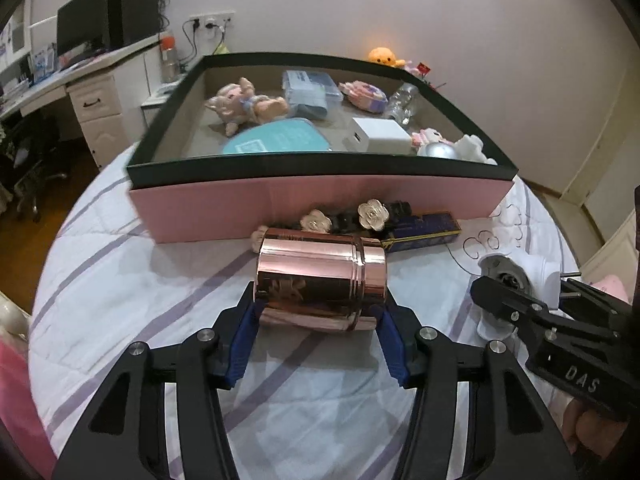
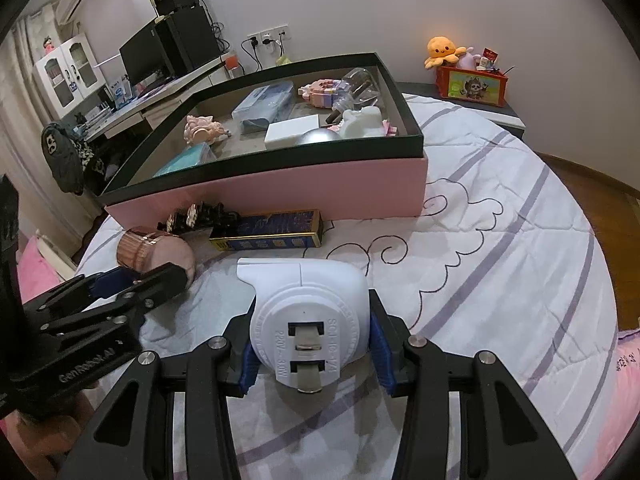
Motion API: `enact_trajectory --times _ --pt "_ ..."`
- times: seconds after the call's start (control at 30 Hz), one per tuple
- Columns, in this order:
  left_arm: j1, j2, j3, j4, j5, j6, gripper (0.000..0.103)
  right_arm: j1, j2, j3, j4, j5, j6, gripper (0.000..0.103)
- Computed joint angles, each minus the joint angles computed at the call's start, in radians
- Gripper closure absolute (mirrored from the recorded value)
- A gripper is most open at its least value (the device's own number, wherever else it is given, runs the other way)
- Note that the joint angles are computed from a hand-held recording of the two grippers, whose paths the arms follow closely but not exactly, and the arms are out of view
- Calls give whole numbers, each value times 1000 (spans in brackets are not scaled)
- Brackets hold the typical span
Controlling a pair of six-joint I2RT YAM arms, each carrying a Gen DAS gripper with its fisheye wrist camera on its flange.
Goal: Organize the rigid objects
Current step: 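Grasp the rose-gold cylinder with the left tool while the right tool grasps the white charger, then carry both held items over the pink box and open both tools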
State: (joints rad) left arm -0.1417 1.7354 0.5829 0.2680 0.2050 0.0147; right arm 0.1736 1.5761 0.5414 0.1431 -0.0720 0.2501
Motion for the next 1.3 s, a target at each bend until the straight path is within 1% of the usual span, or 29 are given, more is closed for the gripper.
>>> enact_trajectory --times 0.1,0.3,0.47,0.63,0.73,0.87,1.07,1.2,1.3 --pt "36 -65 -47 -10 16 17 49 -1 -26 -9 -9 -1 1 57" --pt "98 -159 -87 -44 61 45 49 21 -87 -19 -39 11 5 57" --pt "126 -207 -94 -61 83 50 49 41 -138 -24 -67 23 10 57" --pt "143 -289 -106 -89 104 54 49 50 -185 -22 -95 34 5 57" --pt "159 -346 -98 -120 118 58 49 53 -212 -1 -120 37 -4 57" --pt "170 -384 -59 -147 127 62 49 50 -243 53 -158 45 -36 57" --pt "178 -369 38 -153 131 53 49 29 -216 167 -184 42 -87 57" --pt "171 -319 111 -137 124 44 49 1 -151 260 -190 21 -117 57" --pt "162 -255 178 -130 115 39 49 -21 -75 349 -199 3 -132 57"
